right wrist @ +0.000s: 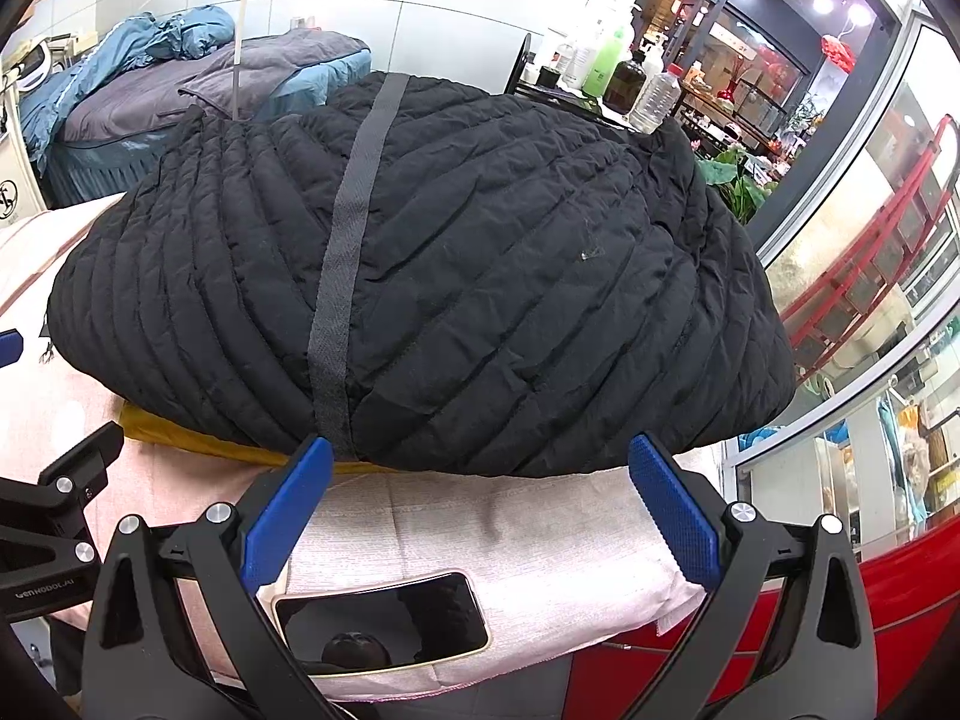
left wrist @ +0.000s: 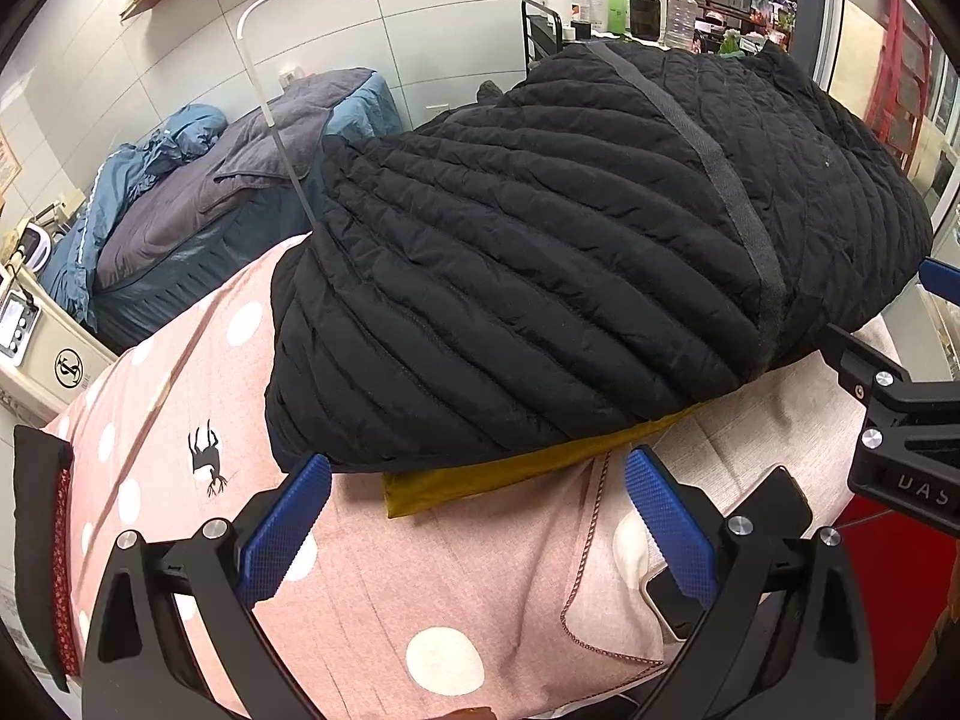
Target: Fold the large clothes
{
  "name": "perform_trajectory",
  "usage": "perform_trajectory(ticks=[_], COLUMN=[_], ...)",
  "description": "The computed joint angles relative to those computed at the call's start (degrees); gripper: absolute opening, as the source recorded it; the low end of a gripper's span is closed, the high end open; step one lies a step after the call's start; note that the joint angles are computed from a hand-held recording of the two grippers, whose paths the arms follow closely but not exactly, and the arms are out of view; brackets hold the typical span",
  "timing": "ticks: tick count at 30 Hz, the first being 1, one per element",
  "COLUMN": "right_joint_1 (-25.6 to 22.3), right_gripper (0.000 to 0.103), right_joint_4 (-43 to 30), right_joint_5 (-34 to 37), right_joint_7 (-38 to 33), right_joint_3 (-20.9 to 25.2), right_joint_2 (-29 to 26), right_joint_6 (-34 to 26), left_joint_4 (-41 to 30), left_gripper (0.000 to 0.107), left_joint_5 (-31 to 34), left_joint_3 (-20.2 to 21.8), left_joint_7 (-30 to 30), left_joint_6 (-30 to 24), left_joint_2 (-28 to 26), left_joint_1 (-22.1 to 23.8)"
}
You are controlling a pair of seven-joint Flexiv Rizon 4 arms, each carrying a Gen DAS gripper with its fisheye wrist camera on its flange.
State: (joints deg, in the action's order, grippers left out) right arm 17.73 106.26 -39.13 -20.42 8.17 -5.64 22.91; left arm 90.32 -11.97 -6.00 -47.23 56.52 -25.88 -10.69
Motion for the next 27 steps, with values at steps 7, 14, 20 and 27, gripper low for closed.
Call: perform_trajectory(ticks=[7,14,20,27], right_joint_1=[-0.02,-0.08,-0.04,-0.16], right_gripper=[0.097,0.097,0.097,0.097], right_joint_4=[0.44,0.56,0.5,0.42], right_joint_5=[-0.25,-0.2,-0.23,-0.38], right_joint_7=[0.53,0.67,0.72,0.64], right_joint_3=[0.14,0.22,0.26,0.09], right_joint_2=[0.41,0.62,0.57,0.35], right_joint_6=[-0.08,-0.41,-0.44,-0.07], left_joint_4=[0.26,-0.07,1.34,3.14], left_gripper=[0.097,0.097,0.097,0.097], left_joint_5=[-0.51,-0.79,-2.99,-4.58], left_joint_3=[-0.26,-0.16,-1.21,-1.95], left_joint_7=[0.14,-0.06,1.29,3.53], left_joint_6=[-0.41,-1.78,0.58,3.59], left_joint_2=[0.35,0.32,0.62,1.18], left_joint_1=[0.22,0.19,1.02,1.24])
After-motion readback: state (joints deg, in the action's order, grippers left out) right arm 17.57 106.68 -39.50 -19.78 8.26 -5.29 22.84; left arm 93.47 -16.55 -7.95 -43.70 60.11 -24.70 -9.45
